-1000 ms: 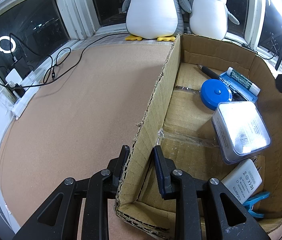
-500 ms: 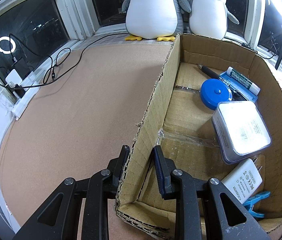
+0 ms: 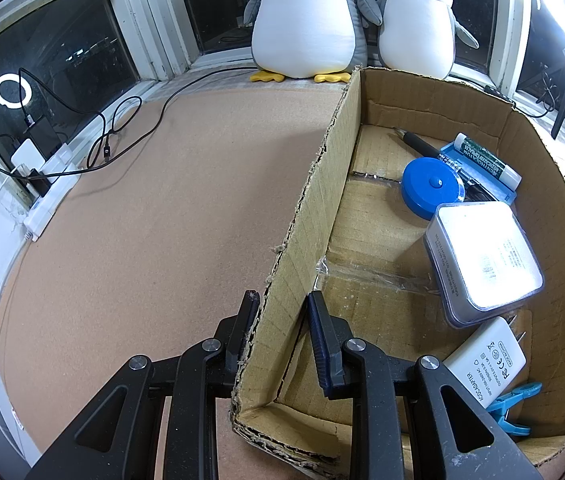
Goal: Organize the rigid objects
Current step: 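Move the right gripper to the blue clothespin and grasp it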
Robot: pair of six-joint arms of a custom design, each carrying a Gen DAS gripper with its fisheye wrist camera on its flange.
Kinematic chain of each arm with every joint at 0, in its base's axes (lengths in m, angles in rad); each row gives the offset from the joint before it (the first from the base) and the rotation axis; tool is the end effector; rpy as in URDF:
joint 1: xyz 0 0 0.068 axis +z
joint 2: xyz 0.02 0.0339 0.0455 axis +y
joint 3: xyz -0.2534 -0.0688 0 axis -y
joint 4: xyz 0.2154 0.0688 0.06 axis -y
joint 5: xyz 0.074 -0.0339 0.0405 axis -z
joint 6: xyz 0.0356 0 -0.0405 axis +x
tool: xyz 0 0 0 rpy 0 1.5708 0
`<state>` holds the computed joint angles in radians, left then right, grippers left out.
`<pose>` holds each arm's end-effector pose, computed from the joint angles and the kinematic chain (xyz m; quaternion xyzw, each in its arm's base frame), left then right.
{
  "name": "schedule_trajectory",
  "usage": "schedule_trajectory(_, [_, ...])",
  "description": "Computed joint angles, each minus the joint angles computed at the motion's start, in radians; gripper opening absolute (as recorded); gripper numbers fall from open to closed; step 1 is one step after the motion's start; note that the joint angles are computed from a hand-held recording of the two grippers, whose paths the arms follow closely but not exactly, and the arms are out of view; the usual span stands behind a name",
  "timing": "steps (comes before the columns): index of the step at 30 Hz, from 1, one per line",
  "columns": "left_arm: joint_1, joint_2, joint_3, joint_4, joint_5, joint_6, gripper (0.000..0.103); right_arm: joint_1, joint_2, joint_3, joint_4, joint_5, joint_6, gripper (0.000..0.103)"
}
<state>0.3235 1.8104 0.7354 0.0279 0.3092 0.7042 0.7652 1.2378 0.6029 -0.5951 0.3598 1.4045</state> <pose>0.2778 0.0817 0.1053 0.2197 0.9296 -0.0038 0.2959 0.1400 0.1171 0.1724 0.3335 0.9110 0.0652 0.2338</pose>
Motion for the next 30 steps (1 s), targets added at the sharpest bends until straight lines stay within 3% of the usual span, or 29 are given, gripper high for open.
schedule_trajectory(7, [0.000, 0.001, 0.001, 0.000, 0.000, 0.002, 0.026, -0.111, 0.106, 0.005, 0.160, -0.101, -0.066, 0.050])
schedule_trajectory(12, [-0.001, 0.000, -0.001, 0.003, 0.000, 0.000, 0.026, -0.172, 0.216, 0.056, 0.207, -0.153, -0.114, 0.046])
schedule_trajectory(19, [-0.003, -0.003, -0.005, 0.006, -0.002, -0.001, 0.026, -0.187, 0.337, 0.132, 0.187, -0.169, -0.157, 0.037])
schedule_trajectory(23, [-0.004, -0.003, -0.006, 0.008, -0.002, -0.001, 0.026, -0.161, 0.399, 0.195, 0.119, -0.123, -0.177, 0.028])
schedule_trajectory(30, [-0.005, -0.003, -0.009, 0.011, -0.003, -0.001, 0.026, -0.180, 0.378, 0.173, 0.111, -0.126, -0.212, 0.011])
